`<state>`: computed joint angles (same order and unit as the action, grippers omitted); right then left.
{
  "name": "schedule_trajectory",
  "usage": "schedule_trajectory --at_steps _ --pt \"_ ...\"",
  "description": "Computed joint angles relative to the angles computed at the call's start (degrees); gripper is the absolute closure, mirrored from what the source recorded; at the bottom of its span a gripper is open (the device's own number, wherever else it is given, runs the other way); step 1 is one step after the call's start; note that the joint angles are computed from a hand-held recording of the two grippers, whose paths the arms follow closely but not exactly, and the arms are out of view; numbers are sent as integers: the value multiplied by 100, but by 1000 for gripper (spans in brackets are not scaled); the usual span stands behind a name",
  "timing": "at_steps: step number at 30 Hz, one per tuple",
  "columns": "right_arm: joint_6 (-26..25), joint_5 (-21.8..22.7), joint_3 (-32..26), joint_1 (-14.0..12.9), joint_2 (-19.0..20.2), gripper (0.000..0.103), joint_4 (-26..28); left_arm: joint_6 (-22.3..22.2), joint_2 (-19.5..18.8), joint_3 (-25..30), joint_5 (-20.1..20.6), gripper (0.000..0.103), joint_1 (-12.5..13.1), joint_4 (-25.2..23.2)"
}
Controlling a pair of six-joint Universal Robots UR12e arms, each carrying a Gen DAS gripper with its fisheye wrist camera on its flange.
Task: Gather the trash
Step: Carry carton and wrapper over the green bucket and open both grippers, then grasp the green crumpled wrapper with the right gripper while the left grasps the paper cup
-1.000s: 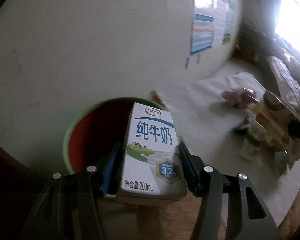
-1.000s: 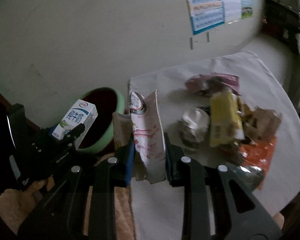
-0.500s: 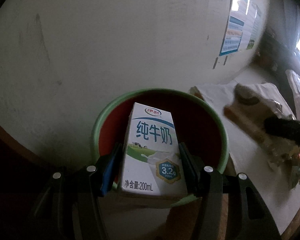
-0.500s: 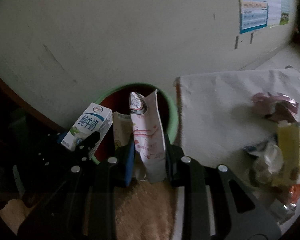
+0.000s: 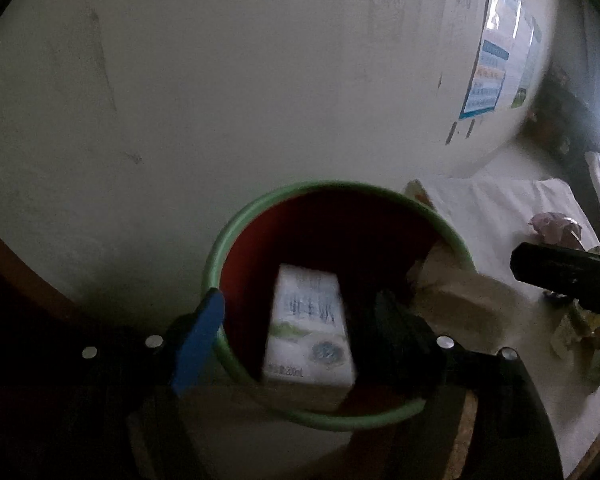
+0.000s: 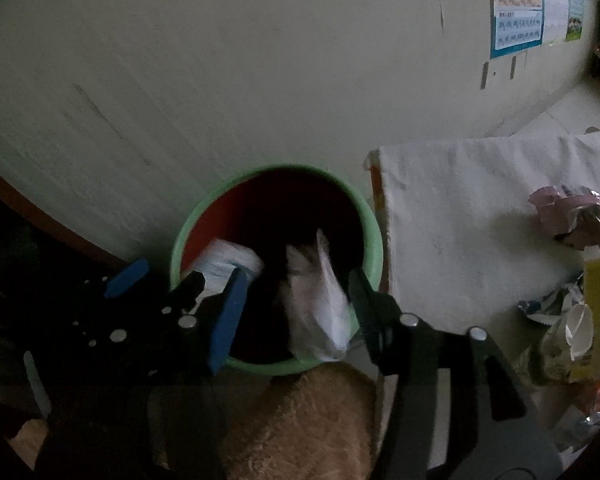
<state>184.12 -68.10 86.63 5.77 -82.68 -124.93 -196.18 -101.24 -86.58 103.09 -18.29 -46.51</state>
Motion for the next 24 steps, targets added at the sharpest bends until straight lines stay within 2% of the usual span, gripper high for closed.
schedule_trajectory --at_steps 6,8,15,17,21,24 --pt "-46 -34 114 -42 -160 51 -204 65 -18 78 94 27 -66 -16" --pt "-79 -124 201 -84 -256 46 -294 85 -13 81 105 27 -88 10" --pt "150 -362 761 -537 -817 46 -593 141 -50 163 -40 27 -245 34" --pt "191 -540 954 -700 -1006 41 -646 186 -77 207 -113 27 -316 24" --pt "290 -1130 1390 -1080 -1393 40 -660 296 -134 300 -280 27 -452 -30" --pt "366 -1701 1665 -1348 -1595 40 -475 365 -201 396 -437 27 -576 -106"
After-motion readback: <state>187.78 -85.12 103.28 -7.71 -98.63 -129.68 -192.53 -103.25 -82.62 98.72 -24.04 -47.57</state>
